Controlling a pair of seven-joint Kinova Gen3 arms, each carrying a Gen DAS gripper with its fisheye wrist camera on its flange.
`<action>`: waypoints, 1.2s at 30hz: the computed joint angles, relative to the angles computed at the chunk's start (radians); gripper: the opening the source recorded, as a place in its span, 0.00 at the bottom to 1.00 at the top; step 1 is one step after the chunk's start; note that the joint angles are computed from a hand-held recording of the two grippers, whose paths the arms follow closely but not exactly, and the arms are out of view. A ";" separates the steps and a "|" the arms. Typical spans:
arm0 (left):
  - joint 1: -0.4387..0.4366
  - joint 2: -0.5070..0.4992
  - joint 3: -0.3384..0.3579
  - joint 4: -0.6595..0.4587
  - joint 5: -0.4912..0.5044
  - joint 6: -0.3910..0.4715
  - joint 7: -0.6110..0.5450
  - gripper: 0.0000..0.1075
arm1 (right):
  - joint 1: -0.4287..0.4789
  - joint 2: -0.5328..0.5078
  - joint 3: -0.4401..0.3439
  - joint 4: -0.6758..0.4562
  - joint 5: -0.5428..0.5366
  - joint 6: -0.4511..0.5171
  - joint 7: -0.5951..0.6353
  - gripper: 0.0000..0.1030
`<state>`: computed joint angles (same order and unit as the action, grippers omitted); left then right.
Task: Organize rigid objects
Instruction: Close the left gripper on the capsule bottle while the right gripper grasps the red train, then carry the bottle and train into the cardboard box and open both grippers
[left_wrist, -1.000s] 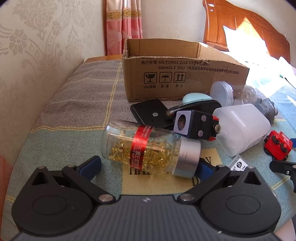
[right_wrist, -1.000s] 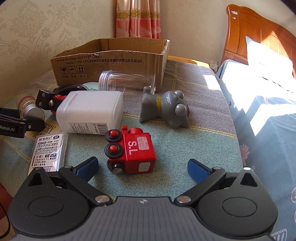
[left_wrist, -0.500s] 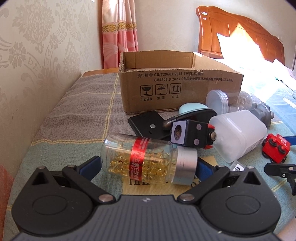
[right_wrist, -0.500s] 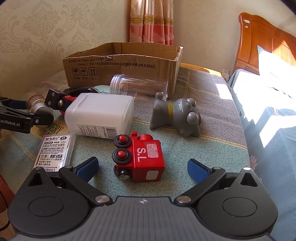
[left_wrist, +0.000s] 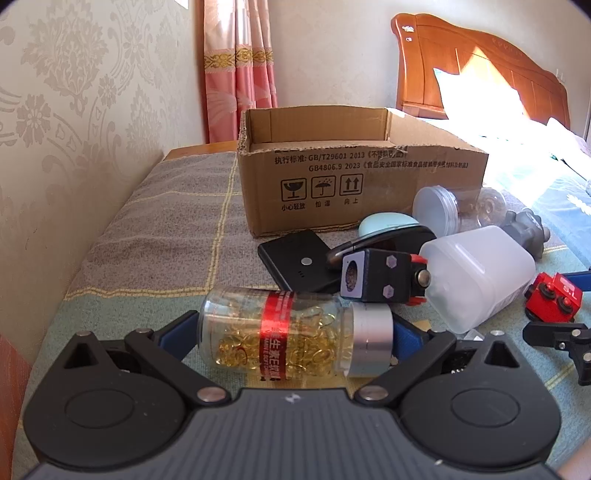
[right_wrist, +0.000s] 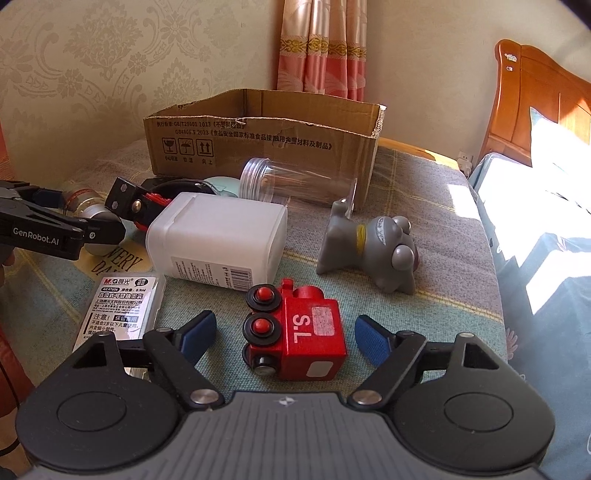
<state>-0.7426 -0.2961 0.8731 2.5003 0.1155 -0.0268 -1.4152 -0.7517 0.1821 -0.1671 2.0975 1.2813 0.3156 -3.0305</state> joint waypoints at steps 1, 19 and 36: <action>0.001 -0.005 0.000 0.002 0.002 -0.002 0.001 0.93 | -0.001 0.000 0.000 -0.001 -0.002 0.004 0.000 0.79; 0.087 -0.005 -0.097 -0.040 -0.067 0.089 0.045 0.89 | -0.022 -0.003 -0.026 -0.034 -0.110 0.108 0.060 0.53; 0.415 -0.058 -0.426 -0.157 -0.234 0.314 0.159 0.89 | 0.008 -0.069 -0.049 -0.096 -0.318 0.153 0.362 0.53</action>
<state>-0.3277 -0.3540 0.4473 2.3433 -0.1186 0.2872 -1.2565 -0.7441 0.1135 -0.2166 2.0011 0.9633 0.4683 -2.6682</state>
